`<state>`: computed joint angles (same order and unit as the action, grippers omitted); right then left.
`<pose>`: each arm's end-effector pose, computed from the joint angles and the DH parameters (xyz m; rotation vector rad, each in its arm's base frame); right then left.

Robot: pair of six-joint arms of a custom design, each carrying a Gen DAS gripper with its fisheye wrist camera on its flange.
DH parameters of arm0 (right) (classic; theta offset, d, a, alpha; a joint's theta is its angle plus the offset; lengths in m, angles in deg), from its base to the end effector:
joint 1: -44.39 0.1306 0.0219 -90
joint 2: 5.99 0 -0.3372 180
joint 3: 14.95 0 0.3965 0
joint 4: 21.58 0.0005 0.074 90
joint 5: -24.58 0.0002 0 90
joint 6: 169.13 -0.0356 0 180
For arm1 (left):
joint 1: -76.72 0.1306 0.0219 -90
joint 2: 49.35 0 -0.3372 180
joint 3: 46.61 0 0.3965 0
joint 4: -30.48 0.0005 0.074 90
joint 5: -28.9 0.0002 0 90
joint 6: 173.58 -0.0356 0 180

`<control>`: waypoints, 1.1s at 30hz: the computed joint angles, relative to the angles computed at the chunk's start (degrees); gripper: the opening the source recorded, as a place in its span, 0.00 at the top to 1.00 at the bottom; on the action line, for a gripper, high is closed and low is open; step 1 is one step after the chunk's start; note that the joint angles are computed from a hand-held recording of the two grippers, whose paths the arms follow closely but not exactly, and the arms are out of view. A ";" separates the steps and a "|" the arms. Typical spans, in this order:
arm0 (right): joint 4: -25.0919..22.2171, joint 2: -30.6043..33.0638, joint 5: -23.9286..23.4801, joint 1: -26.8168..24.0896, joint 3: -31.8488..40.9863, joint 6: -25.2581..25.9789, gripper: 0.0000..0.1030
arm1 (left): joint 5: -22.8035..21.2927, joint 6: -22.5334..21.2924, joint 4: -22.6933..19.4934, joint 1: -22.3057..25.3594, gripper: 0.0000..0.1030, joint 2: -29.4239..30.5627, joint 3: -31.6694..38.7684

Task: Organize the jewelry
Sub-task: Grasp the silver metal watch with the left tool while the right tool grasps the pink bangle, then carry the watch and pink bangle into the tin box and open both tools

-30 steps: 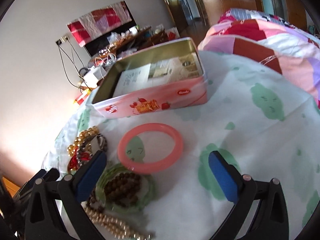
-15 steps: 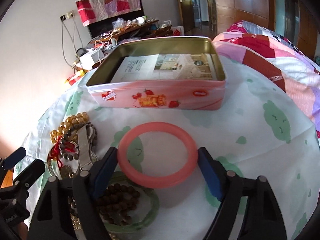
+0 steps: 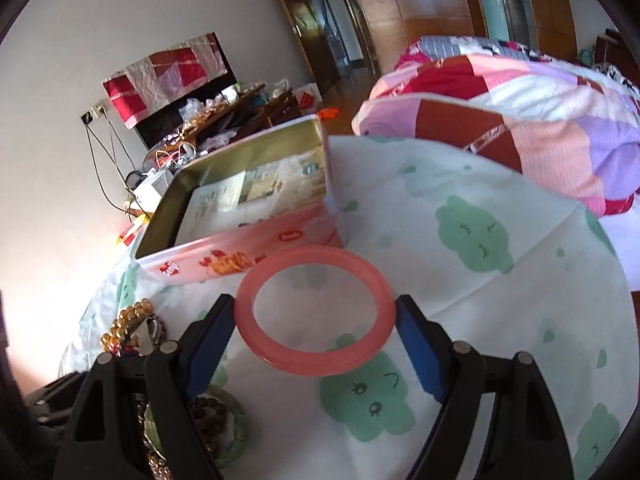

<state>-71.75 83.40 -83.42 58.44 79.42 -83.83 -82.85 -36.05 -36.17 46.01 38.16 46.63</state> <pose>0.4720 0.1289 0.4255 -0.3471 2.3472 0.5290 0.3965 -0.2208 0.4134 -0.4918 2.4698 -0.0367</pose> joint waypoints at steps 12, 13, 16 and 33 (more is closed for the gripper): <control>2.38 -1.01 0.20 -0.01 -1.49 -0.30 0.19 | -5.63 -9.55 7.83 -0.43 0.84 -8.76 -5.82; 2.50 -1.10 0.28 -0.03 -1.55 -0.51 0.19 | -5.88 -10.00 8.35 -0.26 0.84 -9.39 -5.98; 2.48 -1.05 -0.43 -0.38 -1.48 -1.21 0.19 | -5.72 -10.43 9.74 0.51 0.84 -10.51 -6.15; 8.61 -3.43 0.92 -0.65 -2.33 -2.53 0.19 | -3.51 -18.79 16.11 4.79 0.84 -5.00 1.89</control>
<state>-63.14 79.97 -82.49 57.78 77.10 -86.36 -86.35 -54.84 -20.06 50.80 33.16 48.52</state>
